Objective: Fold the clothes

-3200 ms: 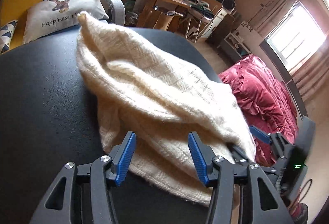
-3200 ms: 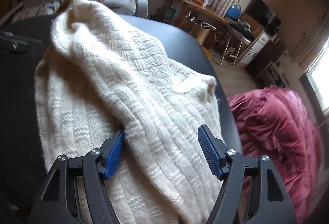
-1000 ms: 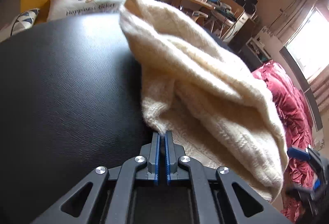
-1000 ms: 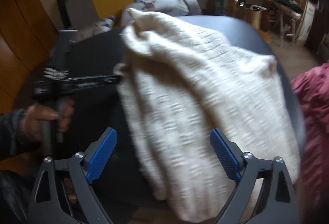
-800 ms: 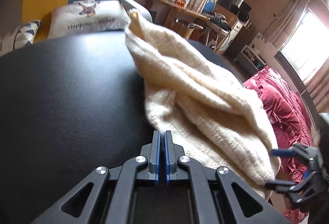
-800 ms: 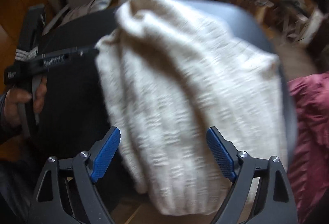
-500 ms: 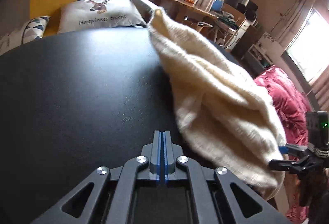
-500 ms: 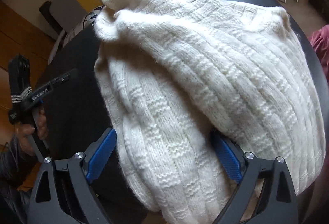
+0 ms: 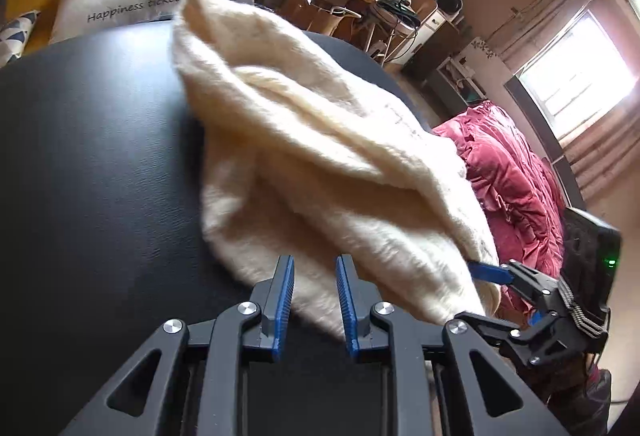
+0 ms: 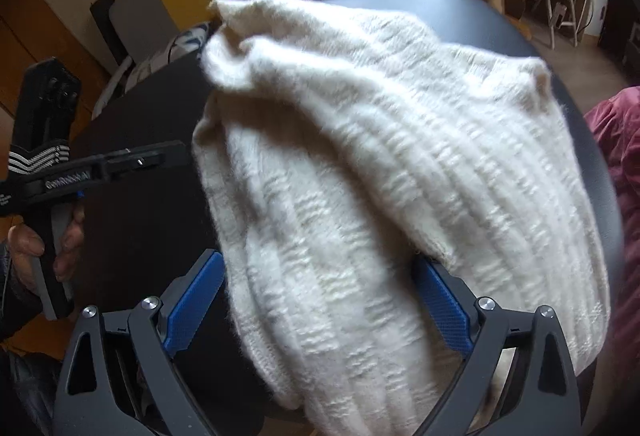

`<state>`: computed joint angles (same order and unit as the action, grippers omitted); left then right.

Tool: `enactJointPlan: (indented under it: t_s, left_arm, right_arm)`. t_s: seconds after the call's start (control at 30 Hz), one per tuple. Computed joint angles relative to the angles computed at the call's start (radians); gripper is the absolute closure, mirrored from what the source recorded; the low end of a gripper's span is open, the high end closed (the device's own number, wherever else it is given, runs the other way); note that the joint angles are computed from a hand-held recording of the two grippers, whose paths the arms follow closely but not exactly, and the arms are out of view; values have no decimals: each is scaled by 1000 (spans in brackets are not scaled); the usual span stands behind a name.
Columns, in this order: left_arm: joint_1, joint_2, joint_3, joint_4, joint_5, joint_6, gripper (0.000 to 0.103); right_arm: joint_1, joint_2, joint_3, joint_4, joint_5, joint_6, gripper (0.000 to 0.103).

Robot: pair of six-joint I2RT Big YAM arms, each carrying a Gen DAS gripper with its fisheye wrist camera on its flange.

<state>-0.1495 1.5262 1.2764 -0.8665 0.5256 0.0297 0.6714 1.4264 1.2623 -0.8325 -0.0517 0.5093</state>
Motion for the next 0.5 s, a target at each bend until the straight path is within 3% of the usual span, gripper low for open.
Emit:
enactJointPlan:
  t_s: [0.1, 0.17, 0.23, 0.4, 0.5]
  left_arm:
    - [-25, 7, 6, -12, -26, 4, 82]
    - [-21, -9, -7, -33, -3, 9, 82]
    - [-7, -26, -22, -10, 52, -8, 82]
    - [-3, -7, 12, 14, 73, -55, 82]
    - [-3, 28, 46, 10, 80, -96, 82]
  right_arm:
    - [-28, -15, -9, 26, 40, 19, 9]
    - [-55, 0, 6, 31, 71, 34, 10]
    - [-69, 43, 50, 15, 107, 46, 11]
    - [-108, 80, 72, 152, -12, 146, 11]
    - [-100, 75, 50, 147, -20, 156, 11]
